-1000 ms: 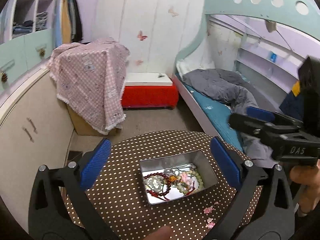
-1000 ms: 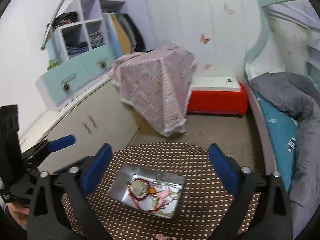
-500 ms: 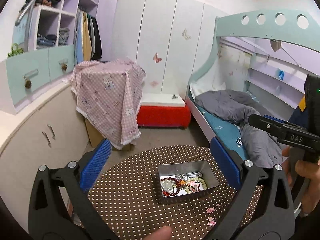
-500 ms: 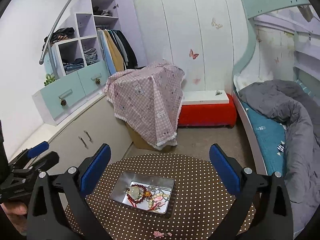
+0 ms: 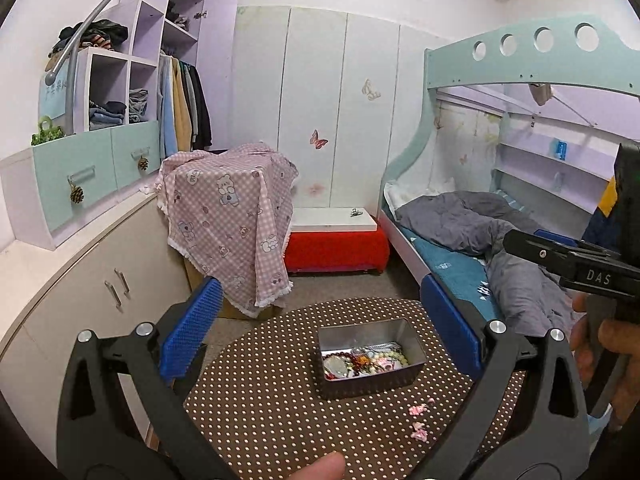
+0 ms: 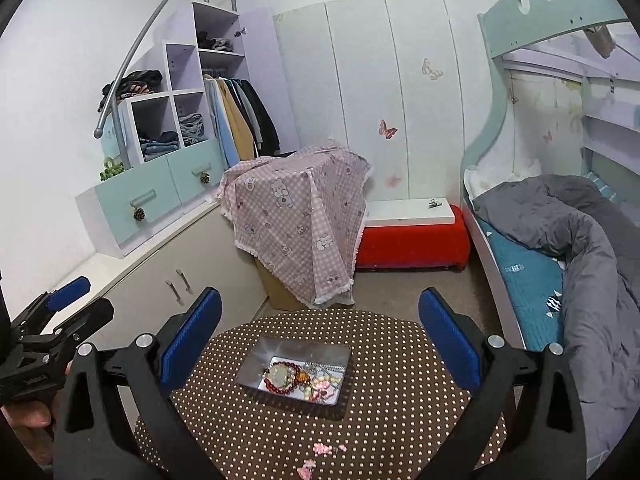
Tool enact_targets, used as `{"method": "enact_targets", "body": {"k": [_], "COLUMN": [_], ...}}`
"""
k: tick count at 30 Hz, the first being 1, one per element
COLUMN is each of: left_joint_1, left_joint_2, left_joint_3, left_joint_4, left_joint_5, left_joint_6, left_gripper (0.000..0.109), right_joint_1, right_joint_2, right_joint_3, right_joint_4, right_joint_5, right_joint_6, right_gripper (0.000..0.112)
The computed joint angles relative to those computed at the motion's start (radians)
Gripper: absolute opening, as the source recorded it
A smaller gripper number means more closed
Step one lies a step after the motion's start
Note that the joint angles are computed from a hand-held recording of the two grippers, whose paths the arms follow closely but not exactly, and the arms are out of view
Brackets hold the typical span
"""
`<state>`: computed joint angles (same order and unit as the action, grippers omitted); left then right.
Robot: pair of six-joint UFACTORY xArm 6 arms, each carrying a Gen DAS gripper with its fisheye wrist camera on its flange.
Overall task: Organize jewelry
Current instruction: 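Lift both open grippers away from the grey box, then grasp the pink Hello Kitty charm with the left gripper while the right gripper grasps the last pink charm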
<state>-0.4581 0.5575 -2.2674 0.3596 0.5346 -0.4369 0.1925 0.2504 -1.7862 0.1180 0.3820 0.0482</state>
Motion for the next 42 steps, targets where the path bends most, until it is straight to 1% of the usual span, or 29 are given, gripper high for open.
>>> {"method": "enact_targets", "body": {"k": [7,10,13,15,17,18,20,21,25,26,27,28,30,31,34,37,38,40,41,42], "left_joint_1": [-0.016,-0.024,-0.034,-0.039,-0.045,-0.048,-0.056,-0.061,-0.082,-0.084,-0.088,-0.093,-0.105,-0.11,-0.122,-0.132,-0.132,-0.138,-0.138,-0.137], "left_joint_2": [-0.098,-0.123,-0.141,-0.151,-0.15,-0.151,-0.152,-0.146,-0.111,-0.104,-0.09,-0.073,-0.035,-0.011,0.056,0.145,0.167,0.213,0.239,0.27], "left_joint_3": [0.171,0.227,0.283,0.328,0.349,0.365,0.396,0.403,0.406,0.403,0.4,0.389,0.355,0.331,0.252,0.132,0.101,0.034,-0.007,-0.058], "left_joint_4": [0.084,0.111,0.091,0.077,0.053,0.065,0.034,0.013,0.033,0.023,-0.017,-0.062,-0.088,-0.118,-0.163,-0.213,-0.233,-0.255,-0.281,-0.309], "left_joint_5": [-0.061,-0.069,-0.071,-0.086,-0.082,-0.084,-0.093,-0.094,-0.075,-0.074,-0.075,-0.064,-0.034,-0.018,0.045,0.136,0.158,0.213,0.247,0.292], "left_joint_6": [-0.094,-0.113,-0.093,-0.091,-0.078,-0.097,-0.087,-0.072,-0.074,-0.068,-0.037,0.003,0.031,0.067,0.12,0.173,0.191,0.22,0.243,0.266], "left_gripper": [0.097,0.097,0.097,0.097,0.097,0.097,0.097,0.097,0.097,0.097,0.097,0.097,0.097,0.097,0.097,0.097,0.095,0.087,0.08,0.076], "right_joint_1": [-0.005,-0.007,-0.013,-0.019,-0.023,-0.026,-0.032,-0.034,-0.042,-0.043,-0.045,-0.044,-0.047,-0.049,-0.054,-0.058,-0.059,-0.062,-0.065,-0.066], "right_joint_2": [-0.088,-0.121,-0.16,-0.181,-0.191,-0.197,-0.202,-0.202,-0.197,-0.2,-0.199,-0.197,-0.193,-0.191,-0.185,-0.185,-0.184,-0.18,-0.178,-0.173], "right_joint_3": [0.136,0.191,0.26,0.303,0.328,0.345,0.374,0.383,0.408,0.416,0.424,0.427,0.437,0.44,0.455,0.469,0.472,0.475,0.475,0.474], "right_joint_4": [-0.037,-0.044,-0.084,-0.071,-0.084,-0.087,-0.076,-0.072,-0.051,-0.052,-0.042,-0.036,-0.047,-0.046,-0.021,-0.015,-0.021,-0.02,-0.014,-0.024], "right_joint_5": [-0.061,-0.084,-0.11,-0.121,-0.124,-0.123,-0.116,-0.112,-0.093,-0.092,-0.09,-0.088,-0.08,-0.076,-0.067,-0.057,-0.052,-0.043,-0.039,-0.031], "right_joint_6": [0.032,0.045,0.083,0.087,0.106,0.113,0.111,0.114,0.117,0.121,0.12,0.118,0.134,0.137,0.132,0.131,0.136,0.136,0.129,0.138], "right_gripper": [0.095,0.095,0.095,0.095,0.095,0.095,0.095,0.095,0.095,0.095,0.095,0.095,0.095,0.095,0.095,0.095,0.095,0.095,0.095,0.095]}}
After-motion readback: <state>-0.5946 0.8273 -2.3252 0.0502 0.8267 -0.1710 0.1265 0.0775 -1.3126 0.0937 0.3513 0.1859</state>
